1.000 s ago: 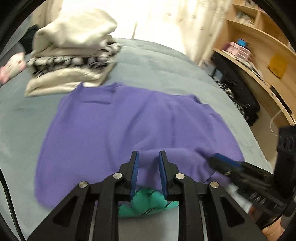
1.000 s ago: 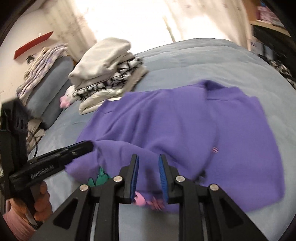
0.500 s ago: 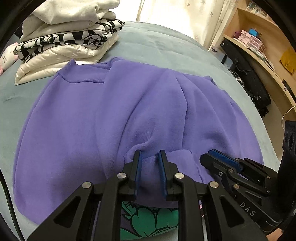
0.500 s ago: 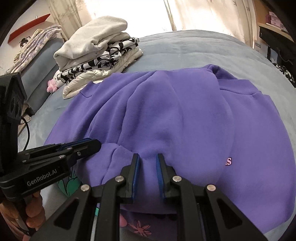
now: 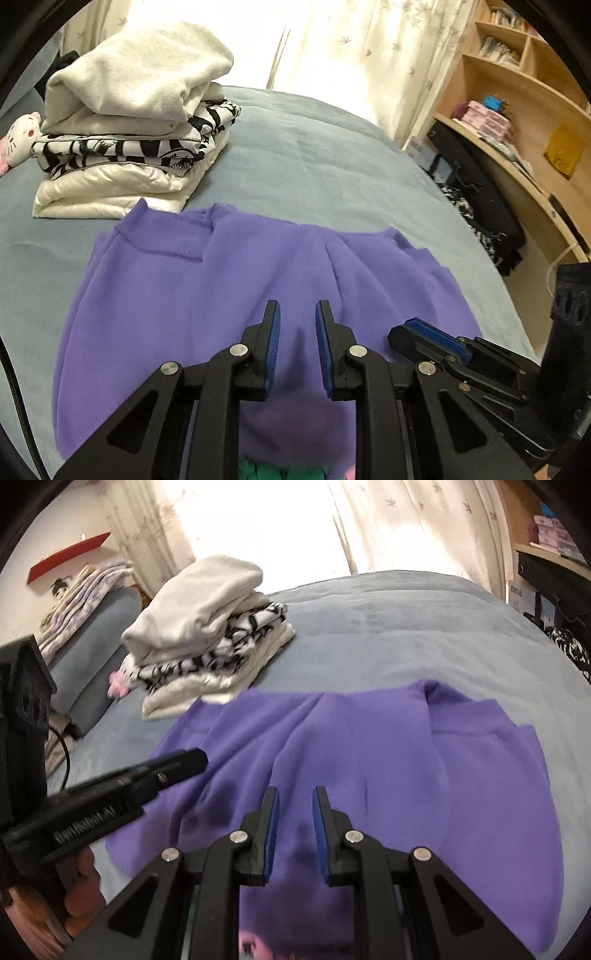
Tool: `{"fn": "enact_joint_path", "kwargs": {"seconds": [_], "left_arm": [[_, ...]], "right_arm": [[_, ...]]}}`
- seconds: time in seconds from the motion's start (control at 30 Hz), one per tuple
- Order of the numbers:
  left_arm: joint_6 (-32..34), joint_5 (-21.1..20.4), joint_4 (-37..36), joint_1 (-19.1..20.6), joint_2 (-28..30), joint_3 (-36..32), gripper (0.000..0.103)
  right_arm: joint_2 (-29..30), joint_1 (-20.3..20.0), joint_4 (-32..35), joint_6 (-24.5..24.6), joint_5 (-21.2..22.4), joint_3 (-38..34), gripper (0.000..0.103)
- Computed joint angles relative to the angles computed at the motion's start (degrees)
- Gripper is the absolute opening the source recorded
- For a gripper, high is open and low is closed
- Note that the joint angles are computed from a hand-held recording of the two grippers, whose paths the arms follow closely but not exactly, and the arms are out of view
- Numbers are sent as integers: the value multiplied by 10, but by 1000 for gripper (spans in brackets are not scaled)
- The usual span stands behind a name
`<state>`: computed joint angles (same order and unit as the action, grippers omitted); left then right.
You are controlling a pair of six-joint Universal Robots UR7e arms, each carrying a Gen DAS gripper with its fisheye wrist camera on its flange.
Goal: Fold large clothes
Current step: 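Close both grippers on the folded hoodie edge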
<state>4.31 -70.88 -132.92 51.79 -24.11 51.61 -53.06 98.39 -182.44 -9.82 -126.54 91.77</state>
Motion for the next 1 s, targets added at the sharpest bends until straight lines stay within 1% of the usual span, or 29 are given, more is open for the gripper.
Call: {"fn": "enact_joint_path", "kwargs": {"seconds": [0.07,0.17,0.2,0.23,0.27,0.3,0.33,0.37,0.4,0.43,0.47,0.53,0.6,0.67,0.77,0.83,0.93,0.97,1.0], "left_arm": [[-12,8,30,2,30,-48,17],[-23,17,56,7,66,-98,17],[-24,24,56,8,73,-104,17],[-24,39,62,9,85,-117,17],[-24,57,63,10,94,-124,15],[-24,78,58,12,103,-131,8],[-26,79,48,17,107,-133,4],[-32,78,45,21,108,-134,1],[-42,58,46,28,106,-136,1],[-44,49,45,31,104,-133,1],[-37,46,42,32,102,-130,1],[-17,56,25,29,98,-115,1],[-8,63,14,28,98,-109,1],[-10,62,11,28,98,-108,1],[-16,58,9,29,94,-102,1],[-14,61,10,27,94,-103,1],[-15,72,16,22,89,-98,1],[-21,72,23,21,87,-97,1],[-28,72,30,19,83,-96,3]], "right_arm": [[12,-8,10,4,8,-28,17],[25,-23,33,12,17,-57,17],[29,-28,39,14,14,-63,17],[36,-32,41,12,5,-71,17],[48,-32,30,2,-28,-81,16],[63,-35,-1,-23,-72,-90,11],[65,-39,-12,-23,-92,-89,0],[56,-42,-15,-8,-88,-79,0],[40,-53,-26,9,-61,-57,0],[28,-59,-28,17,-41,-42,0],[24,-59,-36,14,-40,-34,0],[34,-50,-70,-16,-76,-34,0],[33,-50,-80,-19,-76,-27,0],[27,-54,-77,-11,-62,-19,0],[11,-60,-55,30,-35,-11,0],[2,-63,-37,62,-20,-7,0],[-8,-62,-10,106,-11,-6,0],[-10,-60,-6,116,-9,-5,3],[-12,-56,-4,126,-10,-4,3]]}}
